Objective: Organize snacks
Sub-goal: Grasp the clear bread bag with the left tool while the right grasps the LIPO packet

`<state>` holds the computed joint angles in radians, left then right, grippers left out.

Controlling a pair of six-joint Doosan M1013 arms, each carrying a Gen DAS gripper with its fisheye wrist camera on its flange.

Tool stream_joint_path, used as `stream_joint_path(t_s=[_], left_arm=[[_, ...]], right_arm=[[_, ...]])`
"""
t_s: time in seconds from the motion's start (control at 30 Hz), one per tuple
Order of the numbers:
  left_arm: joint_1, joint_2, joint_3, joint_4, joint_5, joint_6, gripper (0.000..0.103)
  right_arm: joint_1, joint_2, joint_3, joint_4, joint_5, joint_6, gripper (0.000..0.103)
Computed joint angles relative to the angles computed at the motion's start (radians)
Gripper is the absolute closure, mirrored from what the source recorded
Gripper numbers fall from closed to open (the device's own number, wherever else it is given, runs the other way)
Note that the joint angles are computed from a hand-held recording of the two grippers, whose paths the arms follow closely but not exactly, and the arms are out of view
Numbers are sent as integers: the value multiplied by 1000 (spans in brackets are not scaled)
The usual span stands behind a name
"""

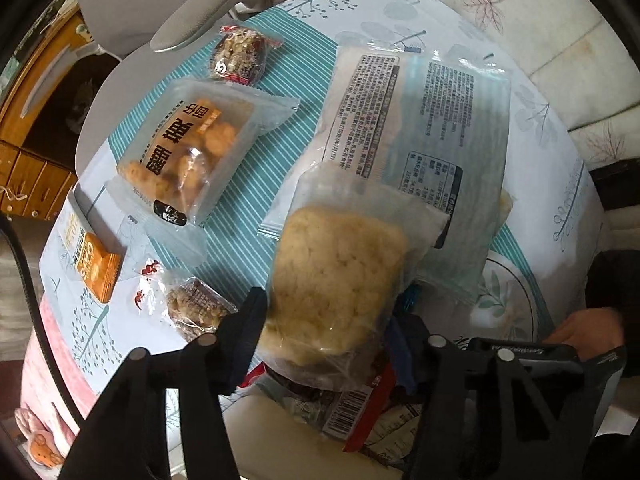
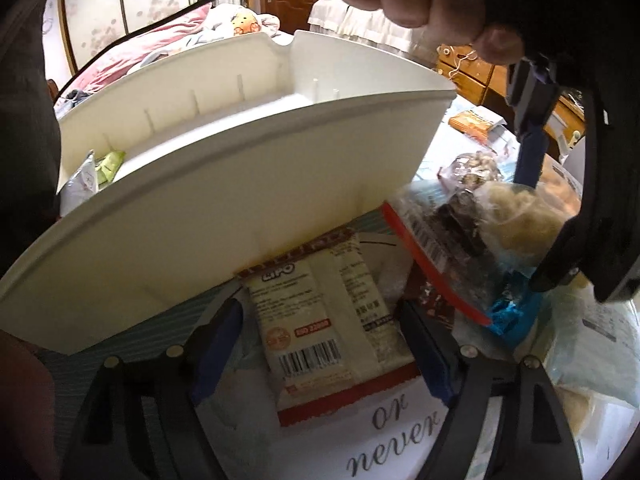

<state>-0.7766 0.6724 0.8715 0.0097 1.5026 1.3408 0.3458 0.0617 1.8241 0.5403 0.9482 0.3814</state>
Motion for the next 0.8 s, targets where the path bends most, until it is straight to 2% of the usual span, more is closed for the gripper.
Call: stream_joint_path(t_s=[0.07, 0.17, 0.33, 0.47, 0.8], left_arm=[[4, -1, 2, 2, -2, 1, 50], [4, -1, 0, 9, 0, -14, 51], [1, -6, -5, 11, 7, -49, 52], [-5, -19, -3, 27, 6, -83, 52], [-24, -89, 40, 29, -27, -187, 52]], right_arm=[[3, 6, -6, 0, 27, 14, 22], [6, -1, 2, 1, 21, 35, 23], [2, -1, -7, -14, 34, 124, 36], [4, -4, -13, -55, 37, 203, 40], [21, -17, -28, -160, 75, 541, 49]])
